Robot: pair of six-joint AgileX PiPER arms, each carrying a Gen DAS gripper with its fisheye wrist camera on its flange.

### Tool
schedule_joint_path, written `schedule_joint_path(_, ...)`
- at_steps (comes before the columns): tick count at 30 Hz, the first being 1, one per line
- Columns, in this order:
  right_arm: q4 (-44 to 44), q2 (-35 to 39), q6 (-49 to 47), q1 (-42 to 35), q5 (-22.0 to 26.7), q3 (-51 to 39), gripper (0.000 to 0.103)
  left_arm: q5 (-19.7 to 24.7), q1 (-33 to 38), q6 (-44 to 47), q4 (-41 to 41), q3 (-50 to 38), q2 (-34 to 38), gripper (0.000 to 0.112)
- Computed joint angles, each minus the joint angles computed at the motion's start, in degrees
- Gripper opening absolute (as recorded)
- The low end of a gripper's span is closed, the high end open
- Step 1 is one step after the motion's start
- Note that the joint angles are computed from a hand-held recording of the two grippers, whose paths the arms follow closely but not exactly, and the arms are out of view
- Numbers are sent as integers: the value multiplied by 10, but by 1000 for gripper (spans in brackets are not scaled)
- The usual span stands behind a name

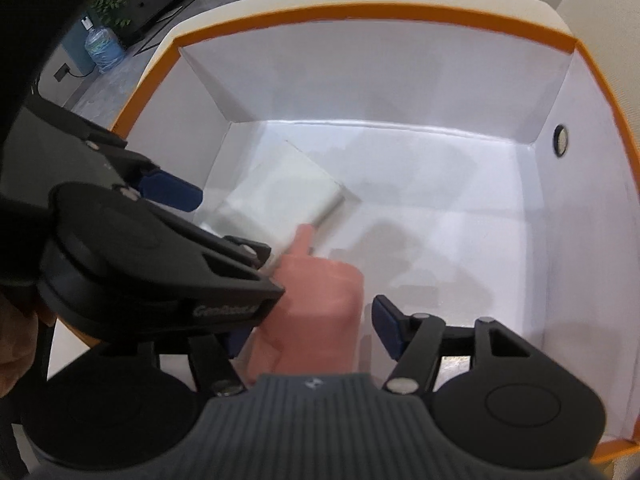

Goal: Organize rigid objects
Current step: 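Open both tools to release the white box and pink cup in the shoebox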

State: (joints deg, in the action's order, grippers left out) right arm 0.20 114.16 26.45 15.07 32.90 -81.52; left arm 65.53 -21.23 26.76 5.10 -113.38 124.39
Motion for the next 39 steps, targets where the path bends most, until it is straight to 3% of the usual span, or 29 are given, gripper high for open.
schedule_joint_path(15, -75, -21, 78, 20, -1, 24, 64, -30, 3, 7, -8, 46, -57, 71)
schedule_joint_path(39, -180, -113, 164, 70, 62, 30, 64, -27, 22, 32, -25, 76, -150, 71)
